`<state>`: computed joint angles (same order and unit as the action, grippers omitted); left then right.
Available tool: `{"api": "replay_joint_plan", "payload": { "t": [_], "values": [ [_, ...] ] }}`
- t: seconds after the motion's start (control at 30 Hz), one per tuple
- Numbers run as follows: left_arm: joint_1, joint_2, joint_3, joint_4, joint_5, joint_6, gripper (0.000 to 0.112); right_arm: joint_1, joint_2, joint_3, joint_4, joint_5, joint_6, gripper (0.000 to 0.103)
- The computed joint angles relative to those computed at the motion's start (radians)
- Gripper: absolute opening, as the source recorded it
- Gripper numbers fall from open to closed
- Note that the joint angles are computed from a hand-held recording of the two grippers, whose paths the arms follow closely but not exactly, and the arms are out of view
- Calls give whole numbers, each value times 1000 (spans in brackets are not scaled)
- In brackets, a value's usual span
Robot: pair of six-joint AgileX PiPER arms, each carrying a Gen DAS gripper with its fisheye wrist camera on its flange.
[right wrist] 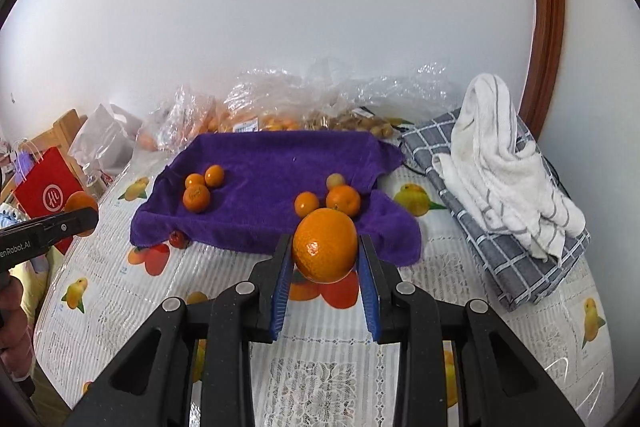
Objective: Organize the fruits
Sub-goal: 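Carry both held oranges over the purple towel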
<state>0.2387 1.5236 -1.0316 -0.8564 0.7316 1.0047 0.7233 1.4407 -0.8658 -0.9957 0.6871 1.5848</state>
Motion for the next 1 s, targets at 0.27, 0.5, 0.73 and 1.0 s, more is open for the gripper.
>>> {"api": "replay_joint_plan", "payload": {
  "t": [0.27,0.5,0.73,1.0],
  "values": [
    [-26,40,-68,21,4,-44,36,-52,21,-48,19,-32,-65,31],
    [-27,117,-132,36,3,-78,36,-118,76,-86,41,-95,-109,31],
    [-34,231,-222,49,-2,-129,36,-223,170,-138,85,-189,-192,31],
    [-82,382,-391,121,-9,-244,36,-375,336,-270,257,-310,-437,31]
  ]
}}
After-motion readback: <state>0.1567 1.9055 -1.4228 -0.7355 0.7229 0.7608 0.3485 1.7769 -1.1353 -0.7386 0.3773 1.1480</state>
